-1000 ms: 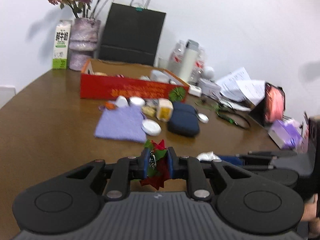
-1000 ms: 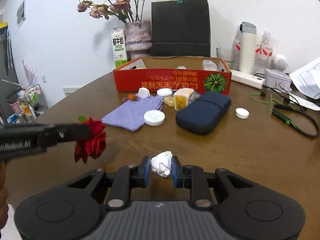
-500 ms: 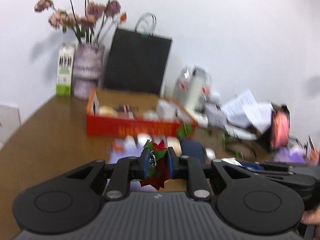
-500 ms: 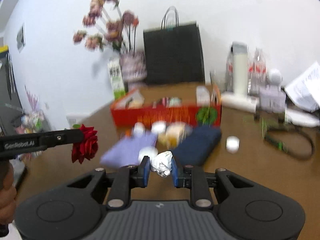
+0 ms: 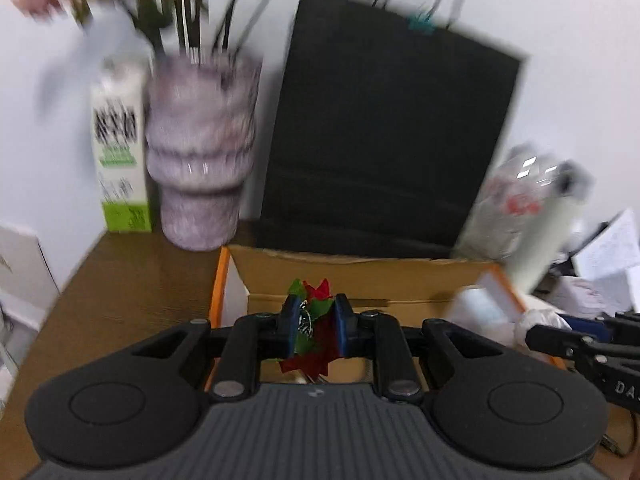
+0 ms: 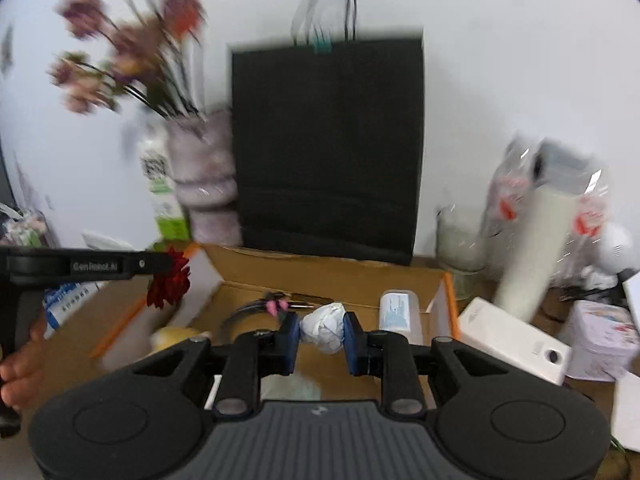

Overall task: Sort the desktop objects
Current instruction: 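Carry the rose and tissue into the cardboard box and open both grippers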

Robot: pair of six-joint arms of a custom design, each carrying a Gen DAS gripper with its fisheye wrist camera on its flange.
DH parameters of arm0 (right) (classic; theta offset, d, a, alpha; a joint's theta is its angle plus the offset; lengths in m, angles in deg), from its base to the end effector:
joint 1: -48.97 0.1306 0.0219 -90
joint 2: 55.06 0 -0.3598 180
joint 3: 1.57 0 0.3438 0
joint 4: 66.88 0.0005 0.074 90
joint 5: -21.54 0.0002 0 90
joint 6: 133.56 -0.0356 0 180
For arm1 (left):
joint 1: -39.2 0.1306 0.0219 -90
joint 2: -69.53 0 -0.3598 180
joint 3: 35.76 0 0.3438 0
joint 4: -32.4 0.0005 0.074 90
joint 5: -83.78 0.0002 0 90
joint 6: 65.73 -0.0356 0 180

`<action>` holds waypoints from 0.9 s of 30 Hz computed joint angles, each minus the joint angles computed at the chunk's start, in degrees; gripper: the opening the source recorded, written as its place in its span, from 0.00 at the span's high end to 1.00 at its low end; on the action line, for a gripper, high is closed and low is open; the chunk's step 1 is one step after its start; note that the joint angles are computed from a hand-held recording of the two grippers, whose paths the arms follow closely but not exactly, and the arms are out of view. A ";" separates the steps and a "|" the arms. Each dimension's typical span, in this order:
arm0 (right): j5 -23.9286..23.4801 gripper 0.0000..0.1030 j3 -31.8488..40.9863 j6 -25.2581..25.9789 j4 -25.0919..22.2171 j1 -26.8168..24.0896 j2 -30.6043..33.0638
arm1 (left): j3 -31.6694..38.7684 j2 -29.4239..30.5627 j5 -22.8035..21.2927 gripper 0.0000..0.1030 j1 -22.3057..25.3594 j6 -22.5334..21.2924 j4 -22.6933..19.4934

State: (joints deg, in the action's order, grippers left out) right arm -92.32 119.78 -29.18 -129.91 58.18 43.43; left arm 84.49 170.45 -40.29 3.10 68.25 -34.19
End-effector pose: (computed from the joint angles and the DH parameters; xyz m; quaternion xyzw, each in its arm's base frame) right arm 0.4648 0.0894 0.5511 -0.2666 0.8508 0.1687 0.4202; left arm 0.4030 -0.2698 0.5215 -0.1677 0.8809 -0.0153 0.4422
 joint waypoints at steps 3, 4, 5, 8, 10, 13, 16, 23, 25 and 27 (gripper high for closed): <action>5.51 0.79 12.59 0.08 -6.93 3.12 11.31 | 1.66 3.27 3.50 0.81 3.36 -0.93 -0.60; 8.19 0.79 15.64 0.50 -7.97 4.11 14.06 | 2.99 4.75 2.31 0.80 3.59 -2.33 -1.40; 10.36 0.78 18.31 1.47 -8.75 5.11 16.57 | 4.07 5.97 0.62 0.79 3.61 -3.41 -2.21; 12.53 0.78 25.30 2.26 -12.09 6.81 22.73 | 7.63 9.54 -0.70 0.69 4.18 -4.82 -5.83; 15.45 0.74 29.44 2.10 -13.44 8.02 26.21 | 6.64 9.12 1.11 0.61 4.78 -5.32 -4.25; 16.75 0.51 27.33 2.14 -11.08 8.40 25.30 | 4.86 7.57 1.05 0.49 4.78 -5.25 -1.24; 17.43 0.42 25.80 1.23 -9.45 8.14 23.92 | 5.83 7.15 -0.05 0.42 4.28 -4.76 -2.91; 9.70 0.34 18.14 -0.54 -7.09 5.11 15.24 | 3.60 3.02 -6.79 0.19 0.08 4.96 -8.19; 8.36 0.34 12.72 0.97 -5.21 4.52 11.00 | 2.98 2.39 -10.28 0.19 -2.54 10.35 -11.12; 7.71 0.34 6.25 1.87 -2.96 4.08 6.27 | 2.00 1.48 -12.23 0.19 -5.53 11.87 -12.49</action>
State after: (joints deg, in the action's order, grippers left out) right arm -84.61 126.03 -27.31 -132.87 62.27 49.69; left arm 86.49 171.94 -52.52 -2.44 80.12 -46.68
